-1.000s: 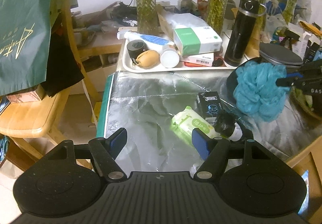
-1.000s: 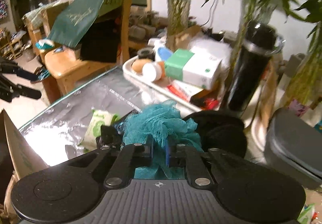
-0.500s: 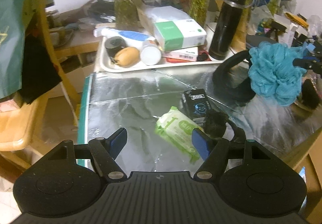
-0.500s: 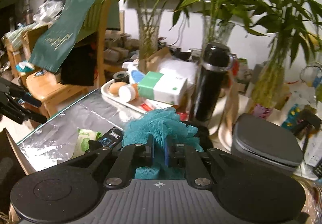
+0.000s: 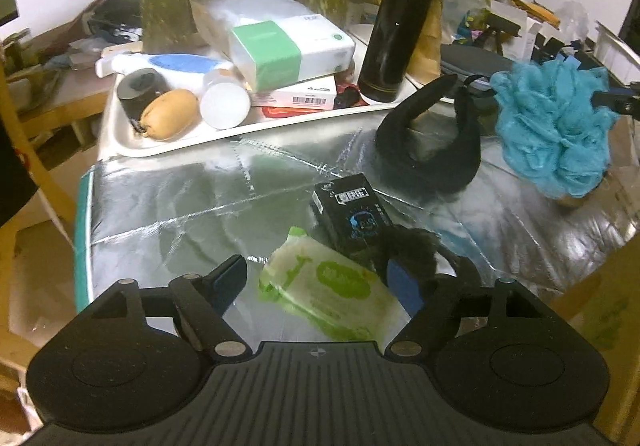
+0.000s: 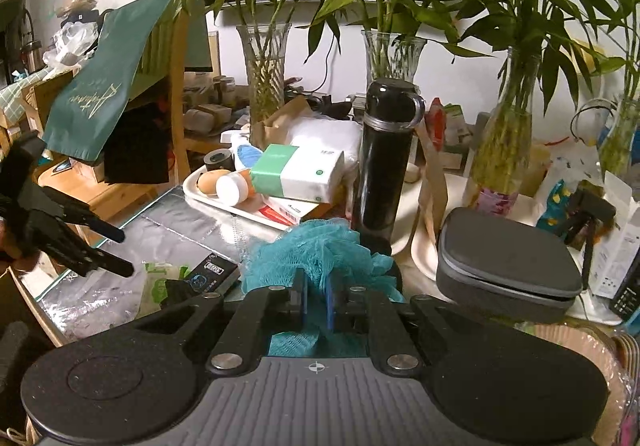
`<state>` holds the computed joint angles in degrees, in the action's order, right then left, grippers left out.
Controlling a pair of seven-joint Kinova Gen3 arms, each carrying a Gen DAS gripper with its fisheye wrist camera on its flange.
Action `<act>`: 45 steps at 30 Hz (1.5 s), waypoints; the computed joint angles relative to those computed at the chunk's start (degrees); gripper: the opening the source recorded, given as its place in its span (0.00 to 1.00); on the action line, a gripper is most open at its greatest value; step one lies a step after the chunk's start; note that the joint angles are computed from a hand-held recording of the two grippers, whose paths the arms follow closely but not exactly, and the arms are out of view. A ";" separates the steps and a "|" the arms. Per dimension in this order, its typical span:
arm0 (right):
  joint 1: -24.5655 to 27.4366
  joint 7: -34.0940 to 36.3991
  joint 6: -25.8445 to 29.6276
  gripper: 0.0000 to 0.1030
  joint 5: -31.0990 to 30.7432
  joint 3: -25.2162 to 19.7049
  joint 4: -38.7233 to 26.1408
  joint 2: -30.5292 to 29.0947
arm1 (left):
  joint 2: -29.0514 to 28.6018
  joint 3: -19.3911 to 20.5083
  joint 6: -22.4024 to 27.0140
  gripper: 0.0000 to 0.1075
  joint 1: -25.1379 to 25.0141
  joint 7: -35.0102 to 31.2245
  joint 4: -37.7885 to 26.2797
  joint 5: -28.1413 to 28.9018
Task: Organize soft objects
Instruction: 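Lower the left gripper onto the green baby laundry soap pack and close it, then lift the soap pack with the left gripper while the right carries the pouf toward the box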
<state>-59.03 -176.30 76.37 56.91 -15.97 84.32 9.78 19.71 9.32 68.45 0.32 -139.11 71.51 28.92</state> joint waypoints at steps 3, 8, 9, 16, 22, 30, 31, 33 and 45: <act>0.10 -0.17 -0.10 0.10 -0.16 0.01 0.09 -0.08 | 2.14 0.61 0.78 0.72 0.68 -1.73 -1.50 -1.00; 0.44 -0.24 -0.63 0.10 -0.54 0.06 0.18 -0.19 | 4.62 1.71 1.91 0.72 1.82 -7.24 -2.35 -2.83; 0.53 -0.22 -0.82 0.10 -0.63 0.05 0.25 -0.26 | 4.93 1.80 2.16 0.72 2.00 -8.11 -2.39 -3.14; 1.11 0.35 -1.92 0.10 -1.27 -0.05 0.30 -0.42 | 4.28 2.44 -1.82 0.75 1.65 -15.85 1.62 -2.53; 1.27 1.17 -2.25 0.10 -1.78 0.08 -0.14 -0.30 | 4.55 2.73 -1.69 0.93 2.09 -21.55 2.08 -3.53; 1.22 0.97 -2.27 0.10 -1.82 0.09 -0.02 -0.44 | 3.01 2.11 -4.74 0.84 2.92 -25.27 4.79 -4.27; 1.18 0.90 -2.27 0.10 -1.74 0.07 -0.02 -0.45 | 2.73 1.96 -5.41 0.77 2.81 -25.17 5.18 -4.04; 1.16 0.79 -2.27 0.10 -1.66 0.06 -0.02 -0.46 | 3.34 1.56 -4.17 0.76 2.66 -23.13 3.72 -3.82; -0.15 -1.37 -0.74 0.10 0.61 -0.25 -0.24 -0.52 | -1.17 0.33 -6.53 0.76 1.56 -19.08 6.32 -2.60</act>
